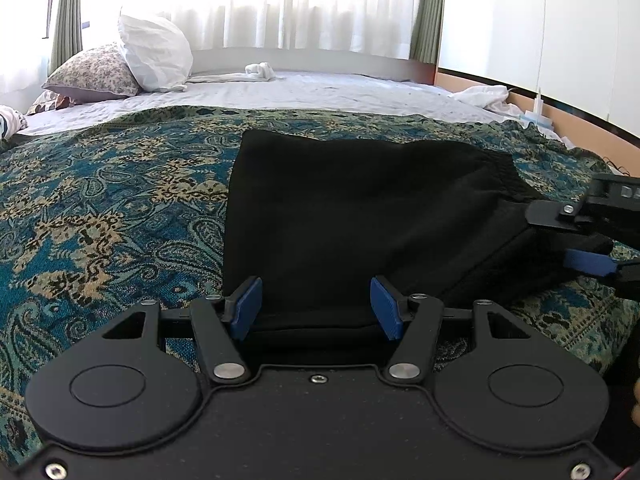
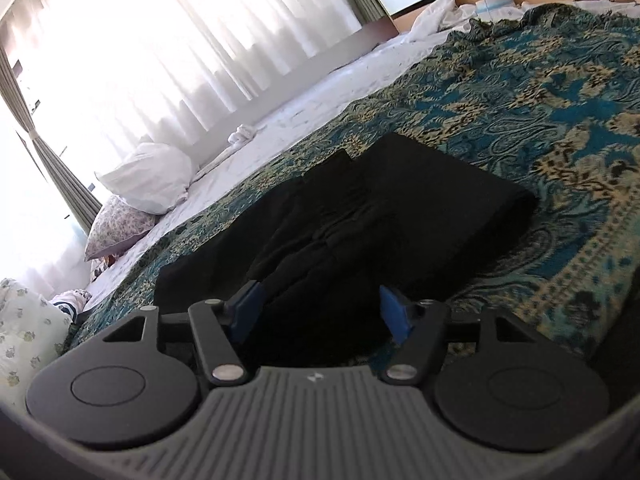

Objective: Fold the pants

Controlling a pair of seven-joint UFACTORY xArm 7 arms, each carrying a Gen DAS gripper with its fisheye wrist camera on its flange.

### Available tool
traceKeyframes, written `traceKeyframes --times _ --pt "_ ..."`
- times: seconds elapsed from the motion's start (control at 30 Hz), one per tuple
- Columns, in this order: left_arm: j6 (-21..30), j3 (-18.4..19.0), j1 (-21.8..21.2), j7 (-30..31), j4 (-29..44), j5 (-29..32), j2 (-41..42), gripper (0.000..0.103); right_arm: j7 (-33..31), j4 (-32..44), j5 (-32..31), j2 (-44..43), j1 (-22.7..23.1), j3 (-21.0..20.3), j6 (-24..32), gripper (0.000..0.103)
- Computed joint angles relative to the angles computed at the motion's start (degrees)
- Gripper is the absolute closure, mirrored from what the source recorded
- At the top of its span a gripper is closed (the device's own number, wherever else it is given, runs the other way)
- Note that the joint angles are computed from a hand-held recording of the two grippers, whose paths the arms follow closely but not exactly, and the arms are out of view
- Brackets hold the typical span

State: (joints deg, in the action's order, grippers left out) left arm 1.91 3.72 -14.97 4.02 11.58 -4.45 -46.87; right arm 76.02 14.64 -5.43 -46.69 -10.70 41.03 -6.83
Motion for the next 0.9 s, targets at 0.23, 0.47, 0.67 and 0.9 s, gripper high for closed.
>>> traceKeyframes --times 0.23,0.47,0.67,0.9 --pt "-0.13 0.74 -0.39 0.46 -0.17 -0.09 -0.16 0.045 2.29 0.49 -0.38 -1.21 0.79 1.47 0.42 0.033" --pt "-0.4 0.71 -0.39 0.43 -0.36 -0.19 -0.3 0.045 5.39 1.09 3.9 6.29 -4.38 5.22 -13.6 0.033" --pt "-0.39 0.84 -0.47 0.43 -0.49 -0.08 -0.52 0.045 2.66 1.45 5.45 15.62 0.05 2.3 -20.82 0.032" --pt "-1.9 1.18 -0.9 0.63 -1.34 -0.15 -0.71 0.045 -2.6 -0.94 8.9 11.46 7.27 0.01 -19.2 0.033"
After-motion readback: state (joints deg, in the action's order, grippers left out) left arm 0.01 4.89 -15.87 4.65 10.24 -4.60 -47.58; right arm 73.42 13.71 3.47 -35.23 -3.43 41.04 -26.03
